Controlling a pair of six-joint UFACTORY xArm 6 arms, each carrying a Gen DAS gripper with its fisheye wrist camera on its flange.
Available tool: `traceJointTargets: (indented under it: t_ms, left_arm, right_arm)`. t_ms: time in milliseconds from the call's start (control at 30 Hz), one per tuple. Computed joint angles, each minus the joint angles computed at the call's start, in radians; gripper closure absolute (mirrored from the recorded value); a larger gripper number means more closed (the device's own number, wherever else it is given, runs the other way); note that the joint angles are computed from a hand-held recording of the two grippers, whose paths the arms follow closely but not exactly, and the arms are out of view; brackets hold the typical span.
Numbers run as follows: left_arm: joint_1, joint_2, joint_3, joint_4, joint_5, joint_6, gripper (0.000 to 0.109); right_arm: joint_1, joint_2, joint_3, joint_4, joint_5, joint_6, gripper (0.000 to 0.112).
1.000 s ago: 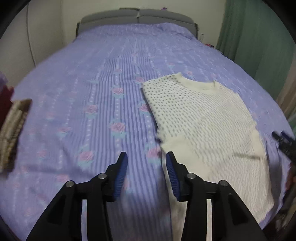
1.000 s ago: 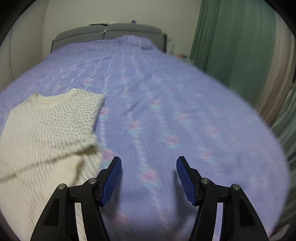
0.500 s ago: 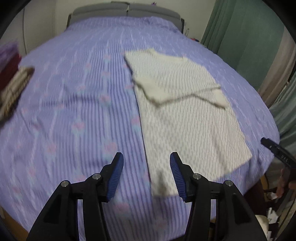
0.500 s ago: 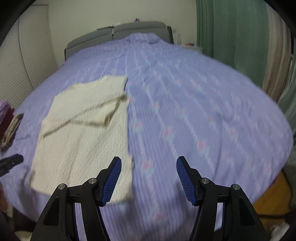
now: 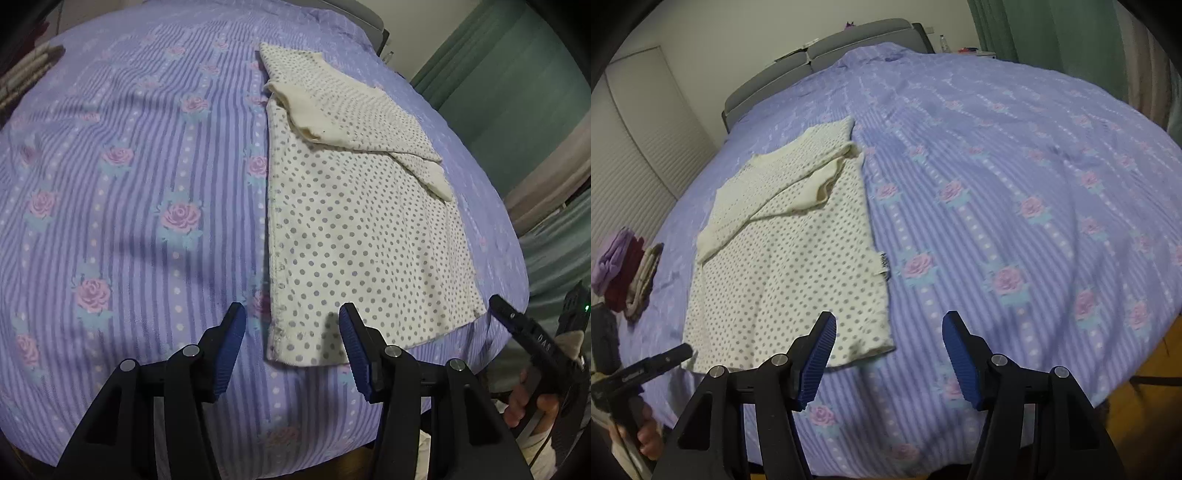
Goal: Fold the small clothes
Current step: 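Move both tools to the shirt hem, then grasp the hem with the left tool while the right tool grasps the hem too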
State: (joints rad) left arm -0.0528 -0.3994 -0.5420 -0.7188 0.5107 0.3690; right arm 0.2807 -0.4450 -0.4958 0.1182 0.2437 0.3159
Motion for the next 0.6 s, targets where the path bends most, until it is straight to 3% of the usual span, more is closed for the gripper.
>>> traceJointTargets:
  t_ms: [100, 200, 333, 367, 400, 467, 600]
  left_arm:
    - [0.009, 0.012, -0.015, -0.073, 0.022, 0.056, 0.06]
    - [0.019, 0.019, -0.02, -0.094, 0.041, 0.073, 0.068]
    - [0.017, 0.03, -0.029, -0.133, 0.063, 0.107, 0.068]
    - [0.012, 0.03, -0.029, -0.126, 0.06, 0.107, 0.068]
    - [0.004, 0.03, -0.028, -0.101, 0.05, 0.093, 0.068]
    - [0.0, 0.032, -0.031, -0.09, 0.052, 0.088, 0.089]
    - [0.022, 0.01, -0.025, -0.108, 0.067, 0.066, 0.1]
  right_arm:
    - [0.017, 0.011, -0.003, -0.012, 0.003, 0.009, 0.054]
    - [0.03, 0.036, -0.013, 0.097, -0.002, -0.06, 0.056]
    - [0.028, 0.091, -0.042, 0.114, 0.0, -0.055, 0.063]
    - [0.028, 0.093, -0.044, 0.11, 0.001, -0.049, 0.069]
    - [0.03, 0.09, -0.043, 0.125, -0.001, -0.064, 0.085]
    - [0.034, 0.091, -0.054, 0.159, 0.029, -0.112, 0.099]
    - [0.022, 0.06, -0.036, 0.181, 0.026, -0.106, 0.102]
